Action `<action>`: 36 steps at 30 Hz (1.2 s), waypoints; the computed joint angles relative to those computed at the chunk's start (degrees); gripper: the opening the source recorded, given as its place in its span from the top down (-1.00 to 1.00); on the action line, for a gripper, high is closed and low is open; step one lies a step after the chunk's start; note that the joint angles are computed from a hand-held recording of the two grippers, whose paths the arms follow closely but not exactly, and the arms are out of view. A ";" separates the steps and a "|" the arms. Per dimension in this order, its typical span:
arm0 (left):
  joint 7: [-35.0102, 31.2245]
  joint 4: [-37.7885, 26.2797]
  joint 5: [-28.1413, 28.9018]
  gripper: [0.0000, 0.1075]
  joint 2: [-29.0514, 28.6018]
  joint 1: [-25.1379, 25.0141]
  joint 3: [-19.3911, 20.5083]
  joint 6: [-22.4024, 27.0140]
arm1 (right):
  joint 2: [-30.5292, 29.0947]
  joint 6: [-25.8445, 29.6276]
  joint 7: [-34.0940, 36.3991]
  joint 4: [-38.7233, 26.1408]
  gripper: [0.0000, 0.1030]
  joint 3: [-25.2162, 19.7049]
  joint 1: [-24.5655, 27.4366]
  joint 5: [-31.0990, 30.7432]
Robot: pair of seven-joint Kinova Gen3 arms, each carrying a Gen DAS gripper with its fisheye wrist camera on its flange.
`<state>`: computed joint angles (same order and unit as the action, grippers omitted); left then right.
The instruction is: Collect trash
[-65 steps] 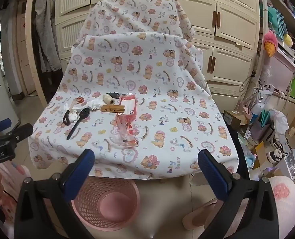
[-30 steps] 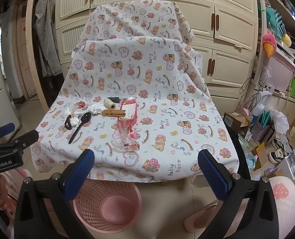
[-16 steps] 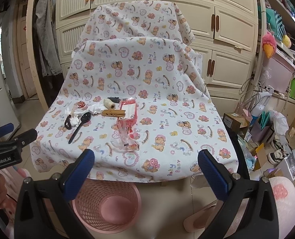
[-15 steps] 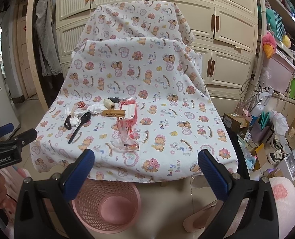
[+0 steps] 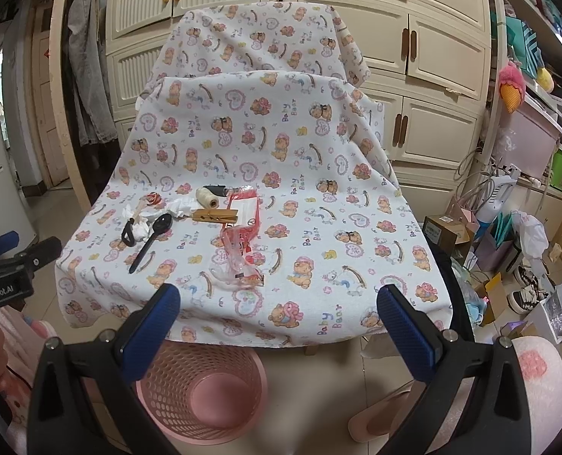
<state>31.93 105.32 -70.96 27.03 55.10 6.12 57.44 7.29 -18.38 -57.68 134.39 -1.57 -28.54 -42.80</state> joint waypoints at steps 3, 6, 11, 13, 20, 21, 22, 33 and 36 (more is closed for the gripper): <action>0.18 0.24 0.05 -0.90 0.04 -0.07 -0.02 0.05 | 0.07 -0.15 0.19 0.02 -1.00 -0.01 -0.17 -0.29; 0.37 0.30 0.25 -0.90 -0.01 0.01 0.02 0.32 | -0.19 1.72 1.80 -0.50 -1.00 0.74 -0.42 -1.49; 0.66 0.51 0.13 -0.90 -0.10 0.08 0.11 0.61 | -0.18 1.23 2.75 -0.45 -1.00 0.77 -0.76 -2.21; 0.60 0.45 0.24 -0.90 -0.13 0.10 0.22 0.77 | -0.10 0.83 3.01 -0.35 -1.00 0.61 -0.85 -2.42; 0.58 0.57 0.28 -0.90 -0.21 0.03 0.33 0.89 | -0.03 0.51 2.81 -0.19 -1.00 0.16 -0.68 -2.48; 0.48 0.54 0.40 -0.90 -0.22 -0.01 0.36 0.90 | -0.03 0.48 2.82 -0.19 -1.00 0.17 -0.66 -2.48; 0.47 0.56 0.46 -0.90 -0.28 -0.02 0.38 0.88 | 0.03 0.43 3.04 -0.23 -1.00 0.25 -0.76 -2.75; 0.02 0.51 0.89 -0.90 -0.02 -0.20 0.27 0.90 | 0.02 0.49 2.82 -0.26 -1.00 0.12 -0.67 -2.34; 0.12 0.42 1.11 -0.90 0.14 -0.13 0.15 1.09 | -0.04 0.74 3.60 -0.34 -1.00 0.38 -0.99 -3.29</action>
